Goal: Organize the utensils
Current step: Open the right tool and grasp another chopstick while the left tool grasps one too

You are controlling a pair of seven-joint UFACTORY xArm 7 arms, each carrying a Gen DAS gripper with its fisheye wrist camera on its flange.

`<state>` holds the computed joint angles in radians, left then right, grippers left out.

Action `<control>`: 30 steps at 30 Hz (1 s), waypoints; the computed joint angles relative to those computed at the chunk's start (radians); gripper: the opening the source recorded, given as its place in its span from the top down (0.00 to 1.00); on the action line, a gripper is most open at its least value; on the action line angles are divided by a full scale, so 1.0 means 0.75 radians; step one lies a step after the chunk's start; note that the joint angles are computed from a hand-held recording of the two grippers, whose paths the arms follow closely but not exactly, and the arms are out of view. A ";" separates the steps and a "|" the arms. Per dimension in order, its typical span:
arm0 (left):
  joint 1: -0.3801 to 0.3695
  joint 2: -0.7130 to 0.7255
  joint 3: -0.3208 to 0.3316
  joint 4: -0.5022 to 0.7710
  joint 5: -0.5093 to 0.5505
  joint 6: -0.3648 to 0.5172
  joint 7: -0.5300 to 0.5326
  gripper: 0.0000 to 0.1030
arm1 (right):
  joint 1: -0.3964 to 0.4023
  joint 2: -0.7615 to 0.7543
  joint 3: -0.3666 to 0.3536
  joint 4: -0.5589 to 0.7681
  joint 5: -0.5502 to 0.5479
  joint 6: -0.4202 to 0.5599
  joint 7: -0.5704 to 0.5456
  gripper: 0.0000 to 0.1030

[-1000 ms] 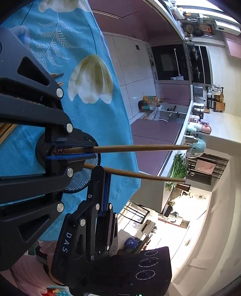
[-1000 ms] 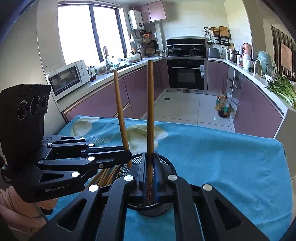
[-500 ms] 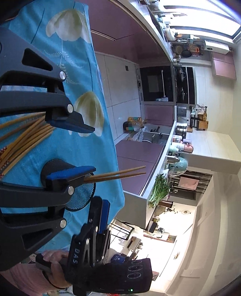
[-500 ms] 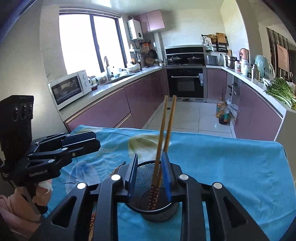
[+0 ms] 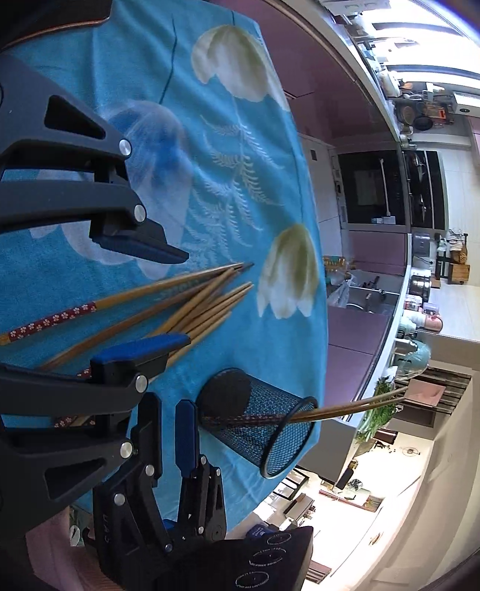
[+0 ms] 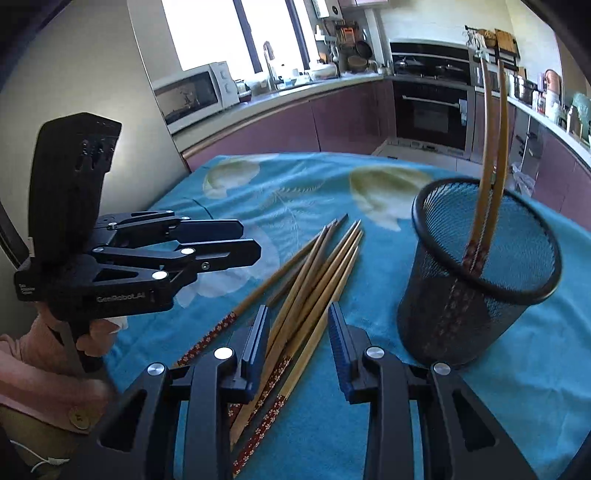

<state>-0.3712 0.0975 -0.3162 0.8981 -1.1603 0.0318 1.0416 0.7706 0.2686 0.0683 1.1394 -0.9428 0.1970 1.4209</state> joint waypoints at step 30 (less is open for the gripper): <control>0.010 0.215 0.074 0.053 0.993 0.015 -0.888 0.84 | 0.027 0.102 -0.016 0.093 0.039 0.177 0.083 0.90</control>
